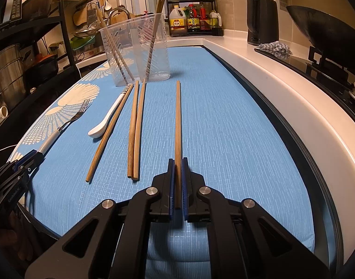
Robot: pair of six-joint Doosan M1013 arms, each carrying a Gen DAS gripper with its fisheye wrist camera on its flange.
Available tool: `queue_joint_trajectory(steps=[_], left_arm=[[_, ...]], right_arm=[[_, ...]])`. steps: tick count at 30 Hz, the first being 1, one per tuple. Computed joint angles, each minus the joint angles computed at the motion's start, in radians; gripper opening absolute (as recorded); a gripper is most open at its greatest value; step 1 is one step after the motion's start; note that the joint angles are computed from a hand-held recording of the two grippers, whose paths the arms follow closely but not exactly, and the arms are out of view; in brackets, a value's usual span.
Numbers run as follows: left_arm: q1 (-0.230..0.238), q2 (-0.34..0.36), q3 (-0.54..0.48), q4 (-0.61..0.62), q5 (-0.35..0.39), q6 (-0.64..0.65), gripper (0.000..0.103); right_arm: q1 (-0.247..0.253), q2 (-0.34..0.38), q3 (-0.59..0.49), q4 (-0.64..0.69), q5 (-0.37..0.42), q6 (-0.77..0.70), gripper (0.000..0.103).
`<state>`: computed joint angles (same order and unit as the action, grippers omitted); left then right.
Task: Organize utensils
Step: 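Close the left tool on the fork handle while the right tool grasps a chopstick, then lift the fork and chopstick and carry both over the clear container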
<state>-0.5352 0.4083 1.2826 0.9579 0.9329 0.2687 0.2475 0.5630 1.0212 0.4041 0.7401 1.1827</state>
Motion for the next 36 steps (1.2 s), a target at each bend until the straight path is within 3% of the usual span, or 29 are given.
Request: queue_joint_trajectory(steps=[17, 23, 36], left_arm=[[-0.001, 0.001, -0.003, 0.001, 0.004, 0.005, 0.018], [0.009, 0.000, -0.013, -0.043, -0.009, 0.040, 0.018], [-0.002, -0.024, -0.023, -0.014, -0.007, 0.049, 0.018]], right_arm=[[0.001, 0.000, 0.001, -0.005, -0.003, -0.004, 0.006], [-0.005, 0.009, -0.026, 0.002, 0.039, 0.018, 0.006], [-0.017, -0.042, 0.006, 0.060, -0.008, -0.033, 0.005]])
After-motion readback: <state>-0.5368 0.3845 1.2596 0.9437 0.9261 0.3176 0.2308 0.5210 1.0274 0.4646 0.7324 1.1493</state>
